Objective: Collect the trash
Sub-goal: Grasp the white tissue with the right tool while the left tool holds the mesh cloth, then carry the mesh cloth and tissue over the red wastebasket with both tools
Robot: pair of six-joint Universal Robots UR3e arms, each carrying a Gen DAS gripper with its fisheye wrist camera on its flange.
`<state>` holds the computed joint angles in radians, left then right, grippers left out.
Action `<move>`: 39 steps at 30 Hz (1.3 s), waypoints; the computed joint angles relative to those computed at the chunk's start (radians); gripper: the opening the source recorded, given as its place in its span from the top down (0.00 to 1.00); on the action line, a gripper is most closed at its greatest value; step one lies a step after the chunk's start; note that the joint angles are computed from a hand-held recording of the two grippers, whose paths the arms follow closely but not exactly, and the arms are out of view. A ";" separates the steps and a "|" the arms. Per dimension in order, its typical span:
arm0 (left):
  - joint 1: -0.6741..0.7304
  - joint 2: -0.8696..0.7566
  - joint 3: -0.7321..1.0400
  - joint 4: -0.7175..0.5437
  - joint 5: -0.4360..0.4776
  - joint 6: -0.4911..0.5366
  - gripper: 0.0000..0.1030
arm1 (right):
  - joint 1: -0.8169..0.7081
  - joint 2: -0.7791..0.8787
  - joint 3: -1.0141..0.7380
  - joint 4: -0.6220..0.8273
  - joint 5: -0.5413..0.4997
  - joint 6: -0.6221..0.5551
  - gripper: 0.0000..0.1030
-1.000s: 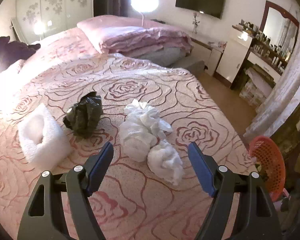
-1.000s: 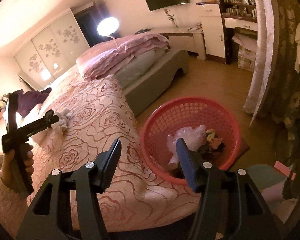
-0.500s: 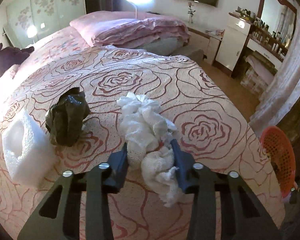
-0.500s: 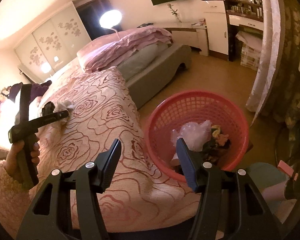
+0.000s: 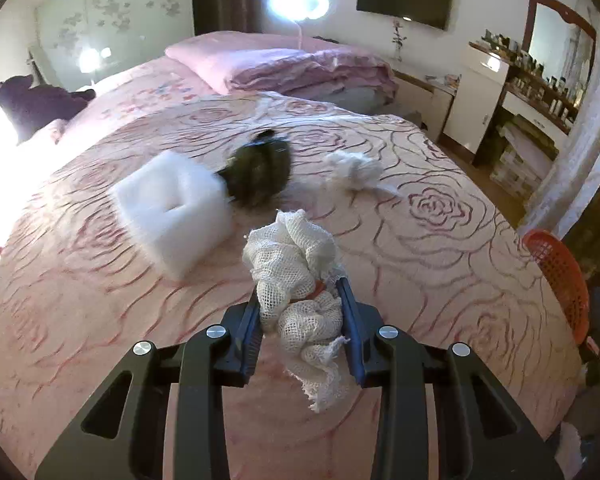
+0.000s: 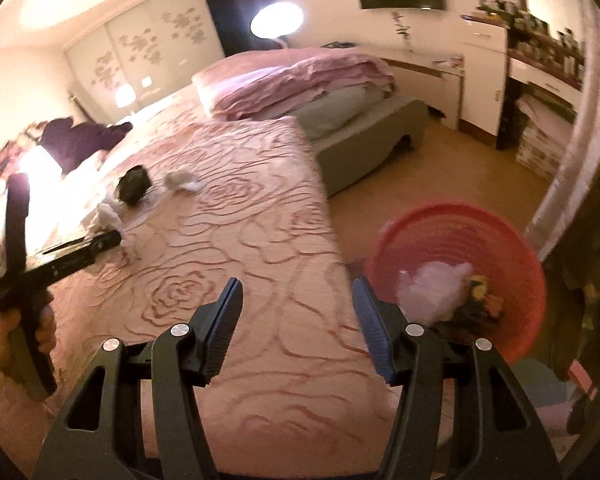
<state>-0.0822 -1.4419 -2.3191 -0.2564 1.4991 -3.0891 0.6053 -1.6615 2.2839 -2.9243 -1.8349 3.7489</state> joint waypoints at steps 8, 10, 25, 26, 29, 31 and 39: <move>0.100 0.205 -0.184 -0.031 -0.040 0.041 0.68 | 0.000 0.266 -0.286 0.017 0.081 -0.057 0.46; 0.146 0.249 -0.204 -0.061 -0.083 0.059 0.68 | -0.001 0.333 -0.378 0.040 0.090 -0.072 0.46; 0.284 0.307 -0.258 -0.076 -0.191 0.119 0.68 | -0.029 0.808 -1.055 0.250 0.146 -0.143 0.46; 0.280 0.301 -0.263 -0.059 -0.185 0.117 0.68 | -0.034 0.828 -1.089 0.265 0.152 -0.141 0.46; 0.256 0.274 -0.264 -0.019 -0.163 0.108 0.68 | -0.037 0.896 -1.212 0.317 0.151 -0.150 0.46; 0.254 0.268 -0.265 -0.011 -0.163 0.106 0.68 | -0.035 0.940 -1.290 0.355 0.150 -0.157 0.46; 0.238 0.247 -0.272 0.026 -0.149 0.096 0.68 | -0.012 1.088 -1.559 0.517 0.110 -0.226 0.59</move>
